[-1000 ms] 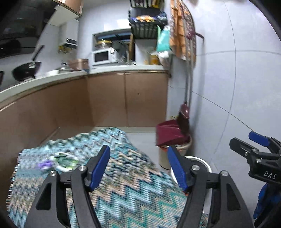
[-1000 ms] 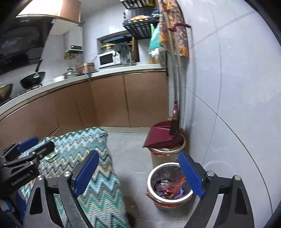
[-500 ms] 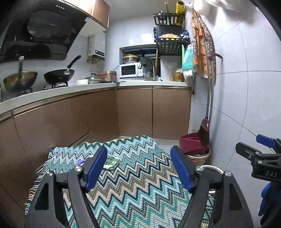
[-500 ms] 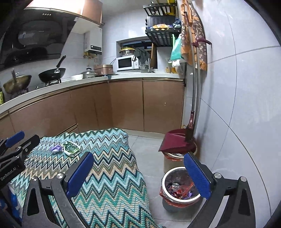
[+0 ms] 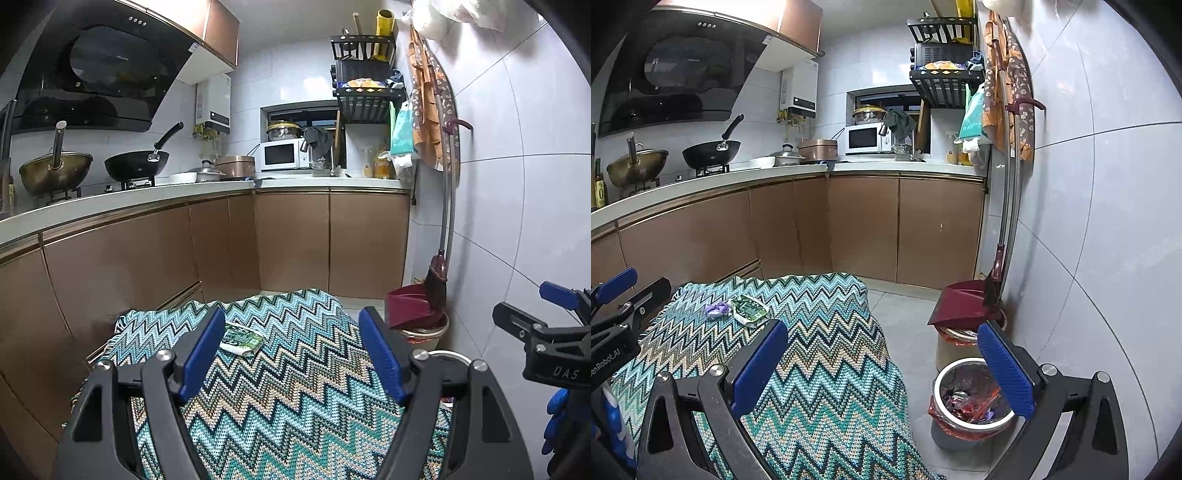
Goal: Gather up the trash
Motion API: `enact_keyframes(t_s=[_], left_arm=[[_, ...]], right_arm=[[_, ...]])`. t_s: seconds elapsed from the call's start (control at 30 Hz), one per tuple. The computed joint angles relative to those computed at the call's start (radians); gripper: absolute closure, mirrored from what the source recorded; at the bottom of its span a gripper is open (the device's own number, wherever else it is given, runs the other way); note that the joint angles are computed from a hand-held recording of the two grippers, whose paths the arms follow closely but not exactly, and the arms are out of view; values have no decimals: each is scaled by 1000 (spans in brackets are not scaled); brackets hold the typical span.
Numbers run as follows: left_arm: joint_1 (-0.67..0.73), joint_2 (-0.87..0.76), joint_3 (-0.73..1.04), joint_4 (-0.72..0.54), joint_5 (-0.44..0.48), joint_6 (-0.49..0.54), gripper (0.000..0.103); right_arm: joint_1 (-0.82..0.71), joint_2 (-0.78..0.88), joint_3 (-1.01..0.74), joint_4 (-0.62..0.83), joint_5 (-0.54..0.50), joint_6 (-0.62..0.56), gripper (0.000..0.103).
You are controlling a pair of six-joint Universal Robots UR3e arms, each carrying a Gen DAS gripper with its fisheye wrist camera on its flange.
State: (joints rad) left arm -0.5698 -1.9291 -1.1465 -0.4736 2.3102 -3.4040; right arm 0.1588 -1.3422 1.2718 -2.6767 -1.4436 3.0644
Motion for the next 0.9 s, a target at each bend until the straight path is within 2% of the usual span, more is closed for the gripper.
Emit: enact_keyframes(t_s=[0.33, 0.9], left_arm=[[9, -4, -1, -9, -14, -9, 25], [13, -19, 4, -7, -30, -8, 24]], right_arm=[[-7, 10, 4, -19, 0, 3, 0], [-6, 25, 17, -27, -12, 6, 0]])
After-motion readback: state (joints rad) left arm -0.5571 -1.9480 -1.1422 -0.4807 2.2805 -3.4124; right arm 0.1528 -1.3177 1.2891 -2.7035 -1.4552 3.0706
